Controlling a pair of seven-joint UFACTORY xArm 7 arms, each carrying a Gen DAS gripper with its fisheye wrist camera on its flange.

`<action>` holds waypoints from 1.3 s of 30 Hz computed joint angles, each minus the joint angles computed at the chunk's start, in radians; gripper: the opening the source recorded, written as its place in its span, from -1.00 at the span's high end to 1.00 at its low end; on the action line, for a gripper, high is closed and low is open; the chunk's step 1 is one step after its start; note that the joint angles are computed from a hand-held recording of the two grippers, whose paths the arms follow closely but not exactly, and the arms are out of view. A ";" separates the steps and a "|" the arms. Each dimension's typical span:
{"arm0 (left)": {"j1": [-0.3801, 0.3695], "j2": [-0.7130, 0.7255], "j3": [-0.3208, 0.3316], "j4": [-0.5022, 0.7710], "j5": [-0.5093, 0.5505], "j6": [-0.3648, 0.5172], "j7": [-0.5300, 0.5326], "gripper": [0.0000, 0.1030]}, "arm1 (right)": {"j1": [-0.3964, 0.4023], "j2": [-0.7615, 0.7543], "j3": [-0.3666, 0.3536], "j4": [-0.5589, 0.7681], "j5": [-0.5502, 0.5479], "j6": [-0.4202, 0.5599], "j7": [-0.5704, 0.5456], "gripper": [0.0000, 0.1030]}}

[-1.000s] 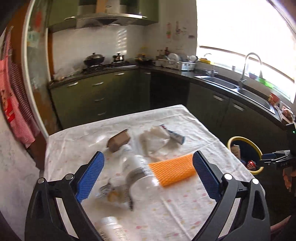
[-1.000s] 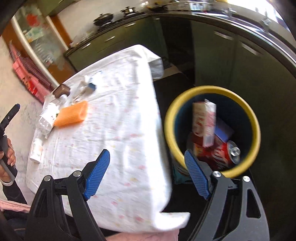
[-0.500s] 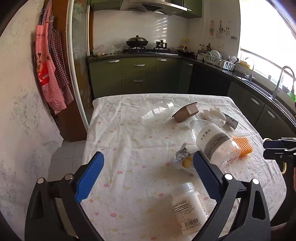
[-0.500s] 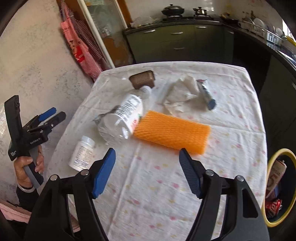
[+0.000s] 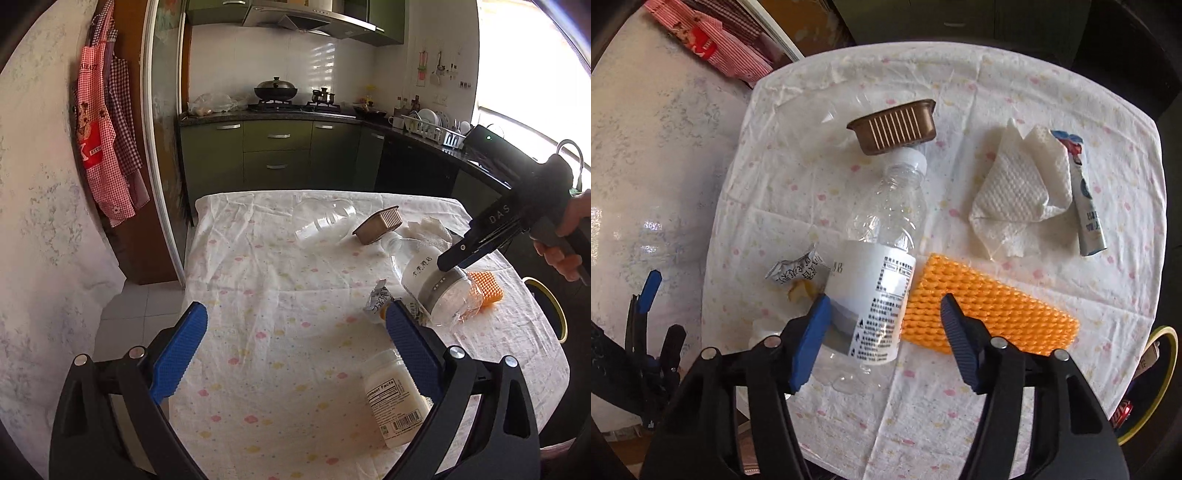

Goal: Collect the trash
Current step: 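Grasp the plastic water bottle with the right gripper and lift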

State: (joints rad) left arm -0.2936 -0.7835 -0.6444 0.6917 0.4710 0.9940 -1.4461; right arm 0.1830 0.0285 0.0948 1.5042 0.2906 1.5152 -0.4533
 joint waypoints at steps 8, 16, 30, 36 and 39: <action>-0.020 -0.031 0.017 -0.040 -0.018 -0.033 -0.005 -0.86 | 0.046 0.065 0.031 0.047 -0.057 0.049 0.090 -0.16; -0.021 -0.049 0.013 -0.054 -0.032 -0.040 -0.008 -0.86 | 0.073 0.093 0.038 0.049 -0.120 0.033 0.119 -0.16; -0.009 -0.032 0.008 -0.045 -0.032 -0.050 0.000 -0.86 | 0.038 -0.020 0.013 -0.026 -0.049 0.036 -0.031 0.03; -0.003 -0.011 0.002 -0.028 -0.023 -0.054 0.003 -0.86 | -0.009 -0.081 -0.027 -0.042 0.004 0.078 -0.100 0.03; 0.002 0.008 -0.005 -0.010 -0.015 -0.054 0.006 -0.86 | -0.046 -0.096 -0.057 -0.026 0.027 0.111 -0.127 0.02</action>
State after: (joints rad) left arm -0.2915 -0.7753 -0.6491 0.6815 0.4565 0.9404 -1.4397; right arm 0.1368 -0.0677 0.0375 1.4782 0.3181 1.6260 -0.5799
